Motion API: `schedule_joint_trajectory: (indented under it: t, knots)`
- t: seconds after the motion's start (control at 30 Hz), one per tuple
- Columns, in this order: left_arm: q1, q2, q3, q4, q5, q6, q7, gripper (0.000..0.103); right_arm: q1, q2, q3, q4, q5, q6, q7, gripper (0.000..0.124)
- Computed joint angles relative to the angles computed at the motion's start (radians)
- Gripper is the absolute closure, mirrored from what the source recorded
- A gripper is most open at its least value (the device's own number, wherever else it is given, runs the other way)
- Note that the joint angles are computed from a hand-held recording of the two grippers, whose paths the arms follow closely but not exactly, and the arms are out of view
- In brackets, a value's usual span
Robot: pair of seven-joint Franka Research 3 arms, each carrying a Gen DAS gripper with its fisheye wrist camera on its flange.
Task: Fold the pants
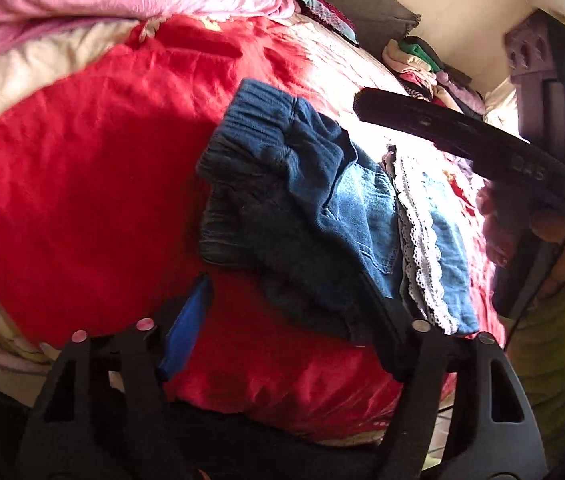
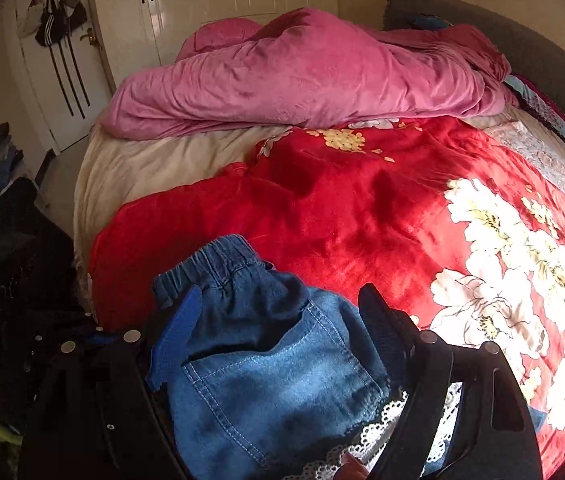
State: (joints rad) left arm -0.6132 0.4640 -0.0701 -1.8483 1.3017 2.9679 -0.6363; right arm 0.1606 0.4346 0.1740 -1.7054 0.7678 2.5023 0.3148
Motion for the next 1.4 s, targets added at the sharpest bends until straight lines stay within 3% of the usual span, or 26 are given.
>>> schedule_joint_trajectory:
  t: [0.17,0.4,0.53,0.83,0.93,1.13,1.4]
  knots:
    - [-0.001,0.025,0.005,0.017,-0.020,0.016,0.000,0.050,0.032,0.067,-0.009,0.089,-0.089,-0.072,0.076,0.044]
    - [-0.024,0.042,0.045,0.033,0.016,0.055,-0.060,0.050,0.076,0.158,-0.012,0.198,-0.202,-0.132,0.143,0.044]
    - [-0.022,0.049,0.044,0.041,0.022,0.054,-0.073,0.050,0.068,0.200,0.001,0.245,-0.217,-0.189,0.157,0.062]
    - [-0.029,0.059,0.044,0.061,-0.006,0.034,-0.086,0.048,-0.026,0.143,0.046,0.167,-0.041,-0.219,0.059,0.090]
    - [-0.039,0.058,0.045,0.073,-0.004,0.013,-0.101,0.051,-0.053,0.101,0.046,0.126,0.035,-0.231,0.014,0.090]
    - [-0.043,0.056,0.048,0.109,0.076,0.043,-0.172,0.052,-0.099,0.043,0.021,0.085,0.155,-0.291,-0.066,0.090]
    - [-0.049,0.099,-0.002,0.216,-0.065,-0.016,0.064,0.052,-0.147,-0.004,-0.028,0.049,0.257,-0.334,-0.125,0.090]
